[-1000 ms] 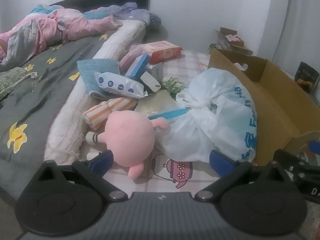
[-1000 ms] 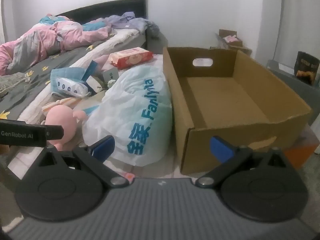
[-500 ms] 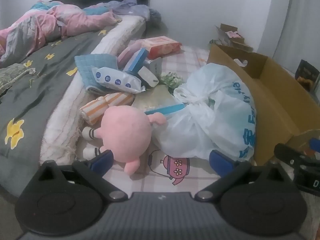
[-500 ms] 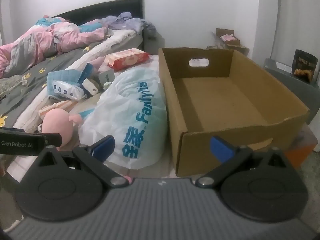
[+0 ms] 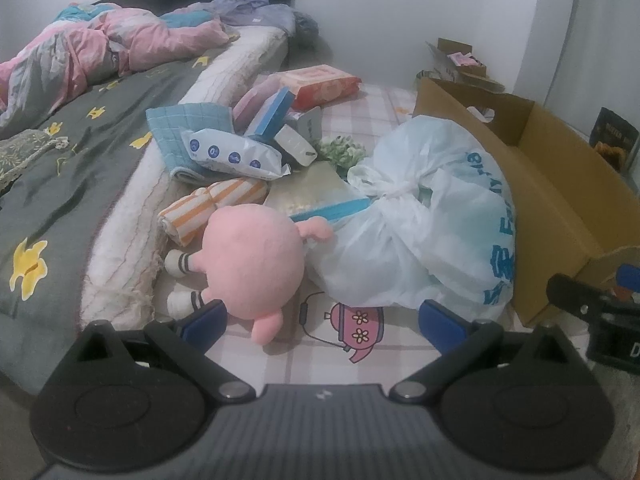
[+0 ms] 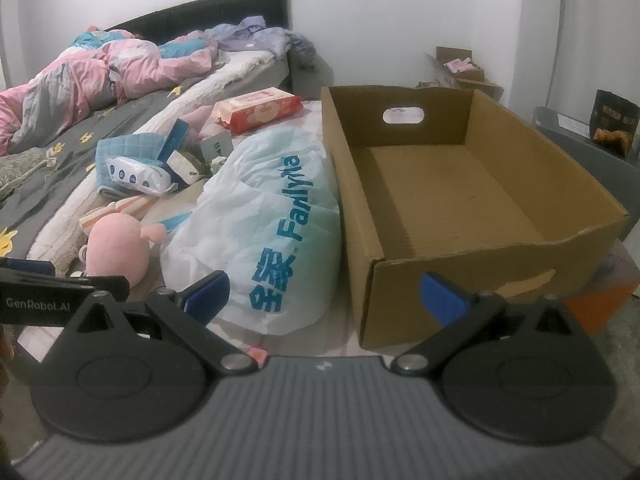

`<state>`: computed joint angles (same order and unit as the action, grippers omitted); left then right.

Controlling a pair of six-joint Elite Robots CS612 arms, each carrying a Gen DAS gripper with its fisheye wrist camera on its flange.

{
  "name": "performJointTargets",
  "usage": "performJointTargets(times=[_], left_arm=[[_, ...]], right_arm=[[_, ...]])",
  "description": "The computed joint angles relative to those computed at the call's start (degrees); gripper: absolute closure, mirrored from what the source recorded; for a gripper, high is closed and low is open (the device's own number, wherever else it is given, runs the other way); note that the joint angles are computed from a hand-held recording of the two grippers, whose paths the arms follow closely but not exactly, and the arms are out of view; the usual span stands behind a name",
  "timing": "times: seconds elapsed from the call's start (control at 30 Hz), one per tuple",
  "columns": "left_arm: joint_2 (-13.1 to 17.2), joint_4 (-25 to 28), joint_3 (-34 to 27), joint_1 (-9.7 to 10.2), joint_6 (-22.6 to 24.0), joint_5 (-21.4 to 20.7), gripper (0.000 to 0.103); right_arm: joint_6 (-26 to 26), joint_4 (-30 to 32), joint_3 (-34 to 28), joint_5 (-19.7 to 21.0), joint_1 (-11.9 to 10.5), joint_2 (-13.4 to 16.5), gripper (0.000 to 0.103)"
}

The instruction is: Organize soft objects

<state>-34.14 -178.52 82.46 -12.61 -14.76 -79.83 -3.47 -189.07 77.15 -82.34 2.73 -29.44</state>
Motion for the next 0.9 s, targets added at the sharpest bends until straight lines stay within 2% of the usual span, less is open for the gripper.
performJointTargets(times=[0.9], left_arm=[[-0.2, 0.2, 0.0, 0.34, -0.1, 0.0, 0.001]], right_arm=[[-0.8, 1.8, -0.6, -1.5, 0.6, -0.2, 0.001]])
